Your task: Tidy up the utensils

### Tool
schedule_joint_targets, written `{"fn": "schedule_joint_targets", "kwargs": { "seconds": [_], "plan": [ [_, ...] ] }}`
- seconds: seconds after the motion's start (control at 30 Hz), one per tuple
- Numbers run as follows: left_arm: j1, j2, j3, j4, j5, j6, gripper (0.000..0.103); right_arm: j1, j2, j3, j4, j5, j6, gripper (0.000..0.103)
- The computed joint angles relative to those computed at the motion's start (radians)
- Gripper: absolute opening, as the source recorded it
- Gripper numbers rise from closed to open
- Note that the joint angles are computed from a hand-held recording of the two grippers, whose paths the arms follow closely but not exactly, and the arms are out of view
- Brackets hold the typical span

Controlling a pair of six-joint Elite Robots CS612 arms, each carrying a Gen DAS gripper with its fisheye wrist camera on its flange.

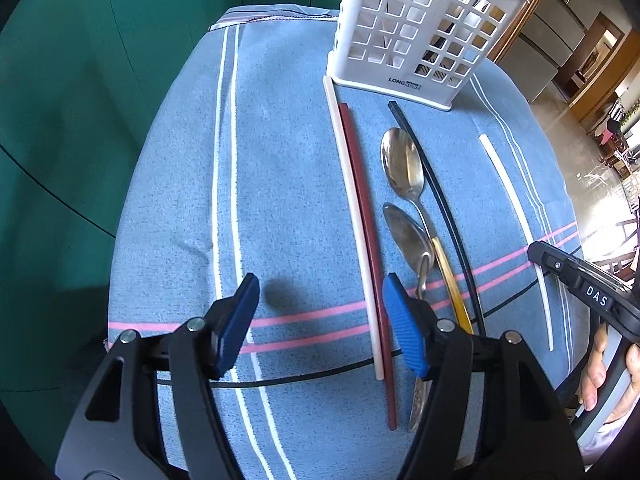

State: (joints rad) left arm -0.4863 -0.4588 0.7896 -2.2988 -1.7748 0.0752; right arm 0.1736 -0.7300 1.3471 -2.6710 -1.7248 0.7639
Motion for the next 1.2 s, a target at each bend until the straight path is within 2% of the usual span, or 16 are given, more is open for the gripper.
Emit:
{"fn": "schedule_joint_targets", "kwargs": {
  "seconds": [0.53,0.83,1.2],
  "plan": [
    [-0.01,0.001,0.005,0.019,-0.008,0.018,0.065,-0.002,-0.005,0.02,-0.036,0.014,-0.005,0.015],
    [-0.014,-0.002,0.015,-0.001,0.005,0.027,0.065,-0.002,-0.005,0.021,-0.04,0.015,-0.005,0.016],
    [0.0,0.011,-0.002,-0.017,-0.045,0.017,0.065,-0.003,-0.006,0.024,-0.052,0.021,-0.009,0.018]
  ]
}}
